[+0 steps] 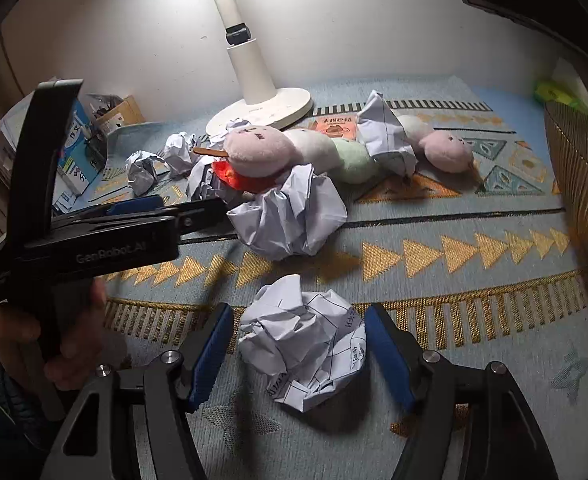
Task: Organize objects
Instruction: 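Grasp a crumpled paper ball on the rug with the right gripper, then grasp a paper ball beside the pink plush with the left gripper while the right holds its ball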
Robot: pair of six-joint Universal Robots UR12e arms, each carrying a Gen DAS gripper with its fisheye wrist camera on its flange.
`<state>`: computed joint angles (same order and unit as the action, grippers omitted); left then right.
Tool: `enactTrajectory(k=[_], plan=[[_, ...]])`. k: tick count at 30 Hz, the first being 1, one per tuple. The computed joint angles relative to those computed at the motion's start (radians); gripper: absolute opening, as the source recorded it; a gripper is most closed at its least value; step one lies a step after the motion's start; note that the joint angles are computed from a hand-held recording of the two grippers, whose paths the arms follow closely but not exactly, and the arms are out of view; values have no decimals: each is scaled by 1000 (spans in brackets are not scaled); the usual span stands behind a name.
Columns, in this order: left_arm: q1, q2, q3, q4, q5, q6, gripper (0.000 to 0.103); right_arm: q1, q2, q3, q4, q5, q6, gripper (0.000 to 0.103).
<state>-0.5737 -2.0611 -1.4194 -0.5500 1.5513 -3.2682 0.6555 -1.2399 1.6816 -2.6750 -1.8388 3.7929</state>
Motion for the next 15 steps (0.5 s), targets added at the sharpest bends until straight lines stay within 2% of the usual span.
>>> enactTrajectory(k=[2, 3, 4, 5, 6, 7, 12, 15], plan=[[-3, -12, 11, 12, -21, 7, 90, 3, 7, -12, 27, -14, -1, 63], [-8, -19, 19, 17, -8, 12, 89, 6, 8, -13, 26, -24, -2, 53], [-13, -25, 25, 27, 11, 19, 88, 5, 8, -11, 15, -22, -5, 52], [-16, -31, 30, 35, 15, 29, 75, 6, 7, -8, 2, -26, -8, 52], [-12, -35, 36, 25, -9, 38, 50, 10, 6, -4, -13, -41, -11, 52], [-7, -38, 43, 5, -38, 29, 47, 14, 5, 0, -32, -57, -19, 52], [-5, -5, -12, 74, -25, -3, 46, 32, -2, 35, -189, -82, -103, 52], [-3, 41, -74, 114, -13, -46, 46, 40, 1, 39, -227, -88, -130, 52]])
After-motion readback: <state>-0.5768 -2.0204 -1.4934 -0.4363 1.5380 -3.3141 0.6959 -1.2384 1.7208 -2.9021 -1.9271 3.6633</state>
